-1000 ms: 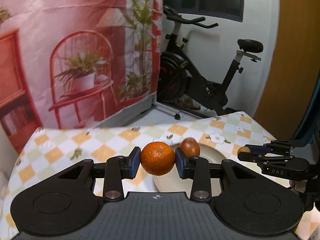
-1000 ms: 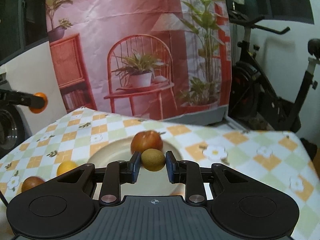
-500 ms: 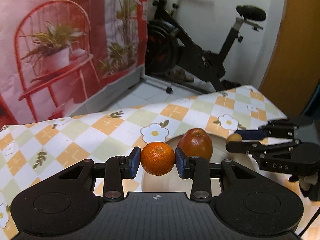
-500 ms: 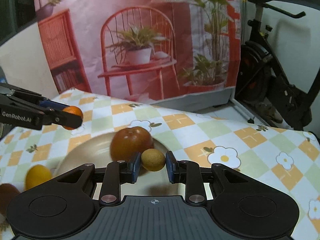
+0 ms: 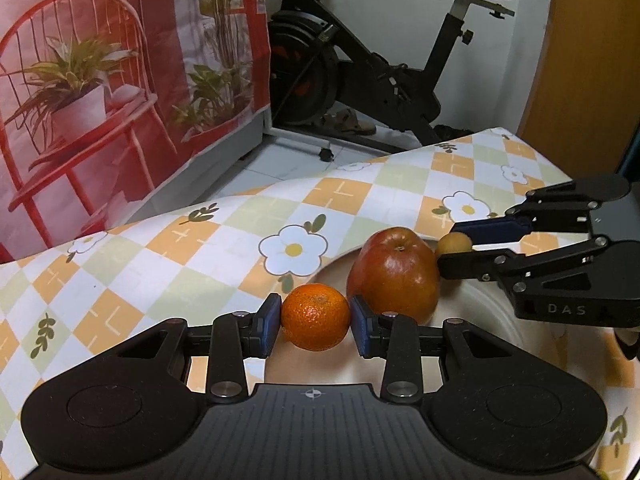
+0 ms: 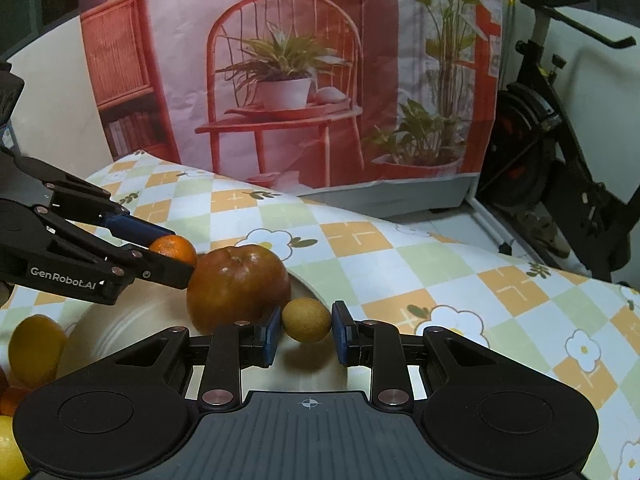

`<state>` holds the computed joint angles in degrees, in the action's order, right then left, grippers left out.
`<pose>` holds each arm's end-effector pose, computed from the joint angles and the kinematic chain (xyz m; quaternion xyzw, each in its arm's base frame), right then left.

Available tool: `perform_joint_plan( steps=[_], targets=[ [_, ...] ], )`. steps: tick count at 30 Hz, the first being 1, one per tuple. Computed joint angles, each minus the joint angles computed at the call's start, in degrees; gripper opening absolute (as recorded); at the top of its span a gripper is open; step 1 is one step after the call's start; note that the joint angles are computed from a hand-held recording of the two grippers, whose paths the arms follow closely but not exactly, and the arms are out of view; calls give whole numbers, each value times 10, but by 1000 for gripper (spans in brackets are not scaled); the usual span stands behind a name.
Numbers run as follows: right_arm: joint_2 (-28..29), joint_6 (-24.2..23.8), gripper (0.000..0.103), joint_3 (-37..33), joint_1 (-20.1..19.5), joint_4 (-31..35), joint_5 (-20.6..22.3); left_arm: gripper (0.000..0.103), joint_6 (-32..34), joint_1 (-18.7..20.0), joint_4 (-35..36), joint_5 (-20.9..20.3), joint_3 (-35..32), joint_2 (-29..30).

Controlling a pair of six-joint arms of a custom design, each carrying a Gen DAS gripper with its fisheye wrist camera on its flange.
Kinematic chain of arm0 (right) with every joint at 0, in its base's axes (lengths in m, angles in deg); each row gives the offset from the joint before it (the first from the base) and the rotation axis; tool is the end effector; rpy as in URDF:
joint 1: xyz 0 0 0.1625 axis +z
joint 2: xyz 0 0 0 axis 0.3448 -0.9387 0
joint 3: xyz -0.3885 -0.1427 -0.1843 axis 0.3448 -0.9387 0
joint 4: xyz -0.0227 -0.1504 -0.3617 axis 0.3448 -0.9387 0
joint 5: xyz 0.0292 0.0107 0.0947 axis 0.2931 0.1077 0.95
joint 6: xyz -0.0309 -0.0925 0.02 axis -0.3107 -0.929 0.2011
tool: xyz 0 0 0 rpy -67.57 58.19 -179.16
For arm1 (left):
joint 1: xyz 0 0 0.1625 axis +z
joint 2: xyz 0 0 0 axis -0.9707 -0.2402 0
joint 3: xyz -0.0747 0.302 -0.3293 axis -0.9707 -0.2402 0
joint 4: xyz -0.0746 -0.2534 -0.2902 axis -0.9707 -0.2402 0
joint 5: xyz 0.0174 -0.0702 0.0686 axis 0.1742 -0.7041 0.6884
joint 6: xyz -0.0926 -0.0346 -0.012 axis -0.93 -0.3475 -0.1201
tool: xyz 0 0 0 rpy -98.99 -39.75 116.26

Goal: Organize fruits
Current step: 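Carry the kiwi and tangerine toward the beige plate with both grippers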

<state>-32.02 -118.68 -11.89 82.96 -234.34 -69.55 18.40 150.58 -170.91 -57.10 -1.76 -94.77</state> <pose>0.2979 -0.8374 -0.0238 0.4273 -0.8597 0.1722 0.2207 -0.0047 -0.7659 0.3226 0.1679 0.8588 -0.3217 0.3616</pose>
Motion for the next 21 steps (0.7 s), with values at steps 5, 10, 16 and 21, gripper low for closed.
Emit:
perform_joint_plan(
  steps=[5,10,16,21],
  targets=[
    [4,-18,28,-5,1,-5,-5,40,-8,4,2,-3,-3,2],
    [6,-20,28,-7,1,-7,-6,40,-7,6,2,-8,-6,3],
    [5,-20,28,-2,1,-15,-9,41,-16,6,-8,-7,-8,3],
    [-11,-11,31,27,1,-47,-3,46,-35,1,-20,1,3,-8]
  ],
)
